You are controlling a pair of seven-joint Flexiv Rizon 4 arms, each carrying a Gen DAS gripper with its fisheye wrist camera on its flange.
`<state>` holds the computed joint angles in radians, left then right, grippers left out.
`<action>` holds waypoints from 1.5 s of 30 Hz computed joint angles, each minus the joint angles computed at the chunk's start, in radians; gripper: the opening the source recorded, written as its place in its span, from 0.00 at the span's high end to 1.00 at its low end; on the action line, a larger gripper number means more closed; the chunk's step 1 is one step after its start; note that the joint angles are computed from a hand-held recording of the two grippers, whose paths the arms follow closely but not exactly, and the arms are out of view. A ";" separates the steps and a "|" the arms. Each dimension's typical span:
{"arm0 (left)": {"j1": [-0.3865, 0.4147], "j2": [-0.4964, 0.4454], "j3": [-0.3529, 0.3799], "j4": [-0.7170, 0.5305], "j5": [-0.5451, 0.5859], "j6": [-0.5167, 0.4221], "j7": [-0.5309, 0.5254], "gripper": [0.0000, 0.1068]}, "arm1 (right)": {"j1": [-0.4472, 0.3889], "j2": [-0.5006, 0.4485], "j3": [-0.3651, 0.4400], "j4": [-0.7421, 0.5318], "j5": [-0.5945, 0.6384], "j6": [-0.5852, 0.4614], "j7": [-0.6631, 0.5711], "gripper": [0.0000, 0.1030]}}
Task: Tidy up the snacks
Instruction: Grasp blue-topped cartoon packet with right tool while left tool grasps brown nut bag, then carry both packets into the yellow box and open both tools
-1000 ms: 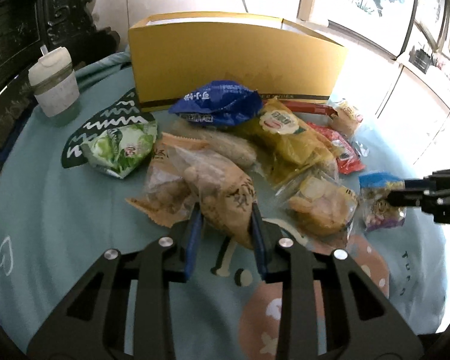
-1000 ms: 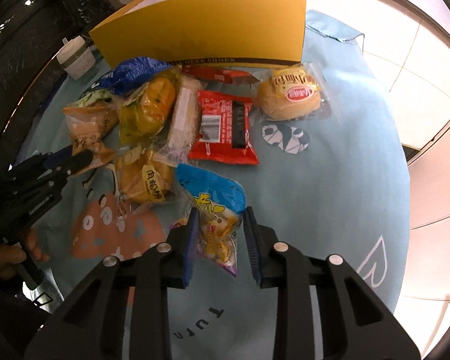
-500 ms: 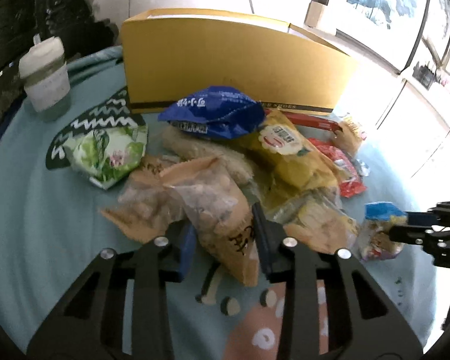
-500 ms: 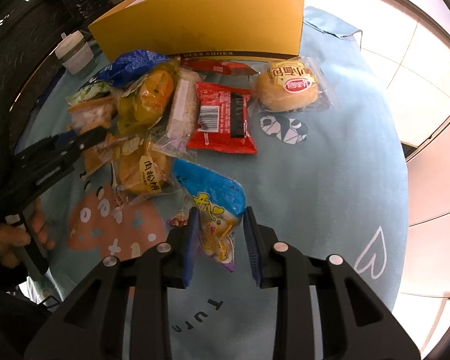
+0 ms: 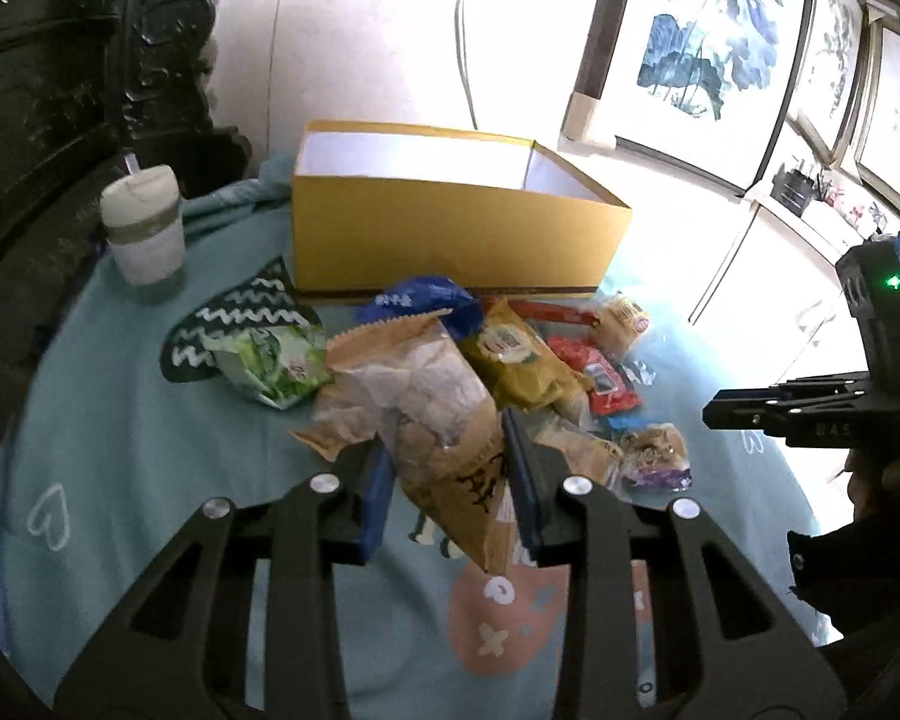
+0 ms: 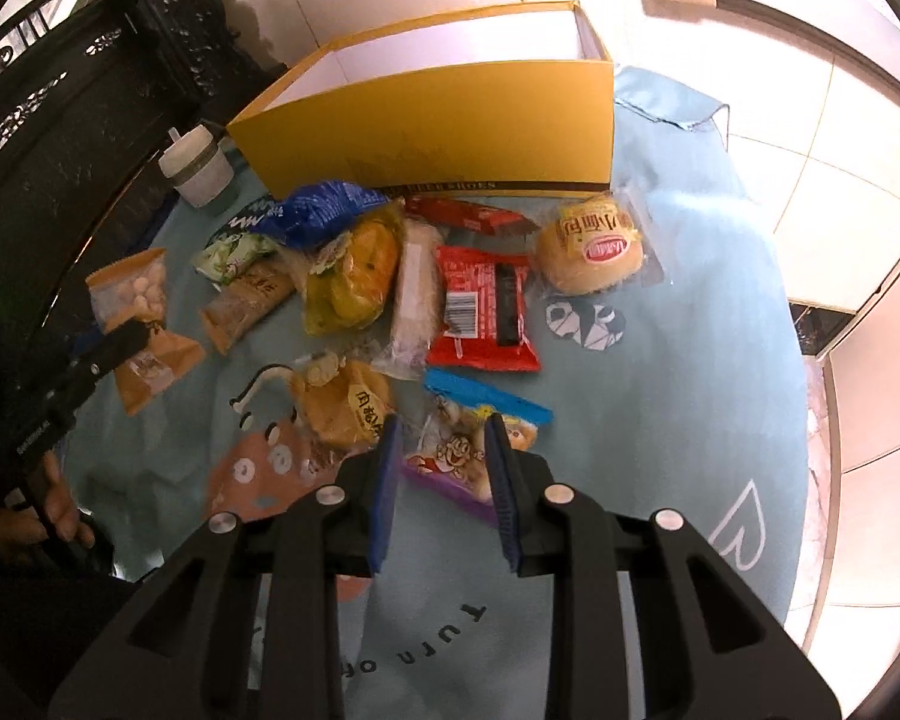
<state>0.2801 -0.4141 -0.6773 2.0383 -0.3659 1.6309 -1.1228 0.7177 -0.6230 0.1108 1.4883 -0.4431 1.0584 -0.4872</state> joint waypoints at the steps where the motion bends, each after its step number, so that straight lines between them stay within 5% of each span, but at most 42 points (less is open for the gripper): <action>1: -0.004 0.001 0.009 -0.004 -0.002 -0.007 -0.004 0.68 | -0.019 -0.012 0.028 -0.025 0.036 -0.037 -0.023 0.72; 6: -0.025 0.008 0.033 -0.001 -0.027 -0.028 -0.006 0.68 | -0.038 -0.067 0.033 -0.064 0.136 -0.062 0.059 0.43; 10: -0.052 0.022 0.057 0.001 -0.047 -0.050 0.023 0.68 | -0.034 -0.124 0.040 -0.095 0.145 -0.018 0.023 0.40; 11: -0.056 0.024 0.062 0.002 -0.057 -0.050 0.032 0.68 | -0.023 -0.138 0.040 -0.129 0.111 -0.081 -0.038 0.70; 15: -0.091 0.032 0.104 -0.002 -0.092 -0.057 0.053 0.68 | 0.010 -0.120 0.000 -0.115 0.065 -0.069 -0.070 0.84; 35: -0.028 0.013 -0.026 -0.063 -0.137 -0.022 0.148 0.68 | 0.038 0.048 -0.088 -0.006 -0.141 0.098 0.017 0.86; 40: -0.103 -0.028 0.033 -0.210 -0.114 -0.020 0.138 0.68 | 0.016 0.038 -0.110 -0.102 -0.189 0.103 0.012 0.86; 45: -0.284 -0.129 0.219 -0.496 -0.092 -0.080 0.066 0.68 | -0.028 -0.042 -0.111 -0.329 -0.173 0.053 -0.086 0.86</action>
